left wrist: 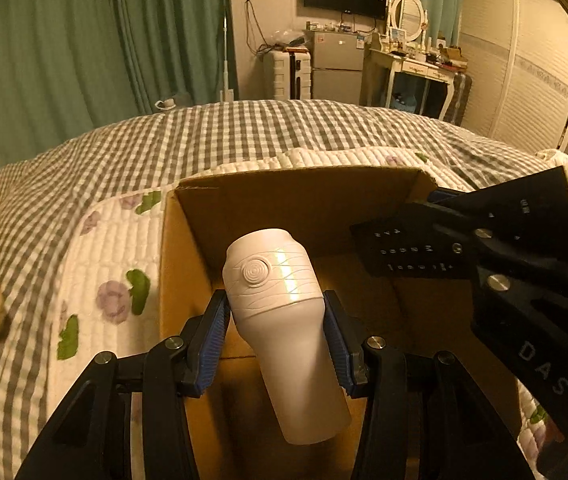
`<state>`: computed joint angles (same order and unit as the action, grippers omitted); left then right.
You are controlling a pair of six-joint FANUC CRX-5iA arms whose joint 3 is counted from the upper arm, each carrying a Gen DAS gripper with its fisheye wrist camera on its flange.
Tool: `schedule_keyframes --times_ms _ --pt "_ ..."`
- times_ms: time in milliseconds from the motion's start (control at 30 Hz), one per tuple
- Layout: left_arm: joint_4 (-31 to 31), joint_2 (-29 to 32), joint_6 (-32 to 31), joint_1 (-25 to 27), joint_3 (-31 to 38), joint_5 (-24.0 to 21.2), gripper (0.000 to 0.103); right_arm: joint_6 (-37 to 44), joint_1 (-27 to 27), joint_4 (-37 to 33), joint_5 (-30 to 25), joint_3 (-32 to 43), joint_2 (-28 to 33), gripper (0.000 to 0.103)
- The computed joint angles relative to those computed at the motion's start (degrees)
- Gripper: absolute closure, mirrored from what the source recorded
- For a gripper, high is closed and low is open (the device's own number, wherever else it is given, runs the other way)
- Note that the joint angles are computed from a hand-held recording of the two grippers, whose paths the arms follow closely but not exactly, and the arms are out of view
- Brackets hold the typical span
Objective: Organize rigid objects
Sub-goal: 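Grasp the white hair dryer with the left gripper while the right grasps the black cylinder, drop both in box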
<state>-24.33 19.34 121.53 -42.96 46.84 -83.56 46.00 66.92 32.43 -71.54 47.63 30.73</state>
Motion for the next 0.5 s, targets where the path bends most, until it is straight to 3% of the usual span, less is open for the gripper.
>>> schedule_keyframes --times_ms 33,100,167,200,233,367,500 --pt "0.5 -0.1 -0.5 0.3 -0.2 0.6 0.049 -0.2 -0.1 0.1 0.6 -0.4 -0.1 0.085" --pt "-0.8 -0.4 -0.8 -0.3 -0.2 0.7 0.023 -0.9 -0.3 0.2 2.1 -1.5 -0.7 0.084" --pt "-2.7 -0.8 -0.6 -1.4 0.1 0.4 0.014 -2.8 0.0 1.0 4.4 -4.2 -2.6 0.071" --pt "-3.1 -1.3 -0.7 -1.9 -0.2 0.5 0.014 -4.2 0.2 1.9 5.2 -5.4 -3.5 0.055" --pt "-3.3 -1.9 -1.0 -2.4 -0.4 0.2 0.014 -5.4 0.4 2.7 5.8 -6.5 -4.4 0.049" --pt "-5.8 -4.6 0.2 -4.8 -1.4 -1.8 0.008 -7.7 2.1 5.0 5.2 -7.6 -7.2 0.048" --pt "-10.5 -8.9 2.8 -9.2 -3.6 -3.1 0.001 -8.5 5.9 10.5 0.8 -8.3 -9.6 0.033"
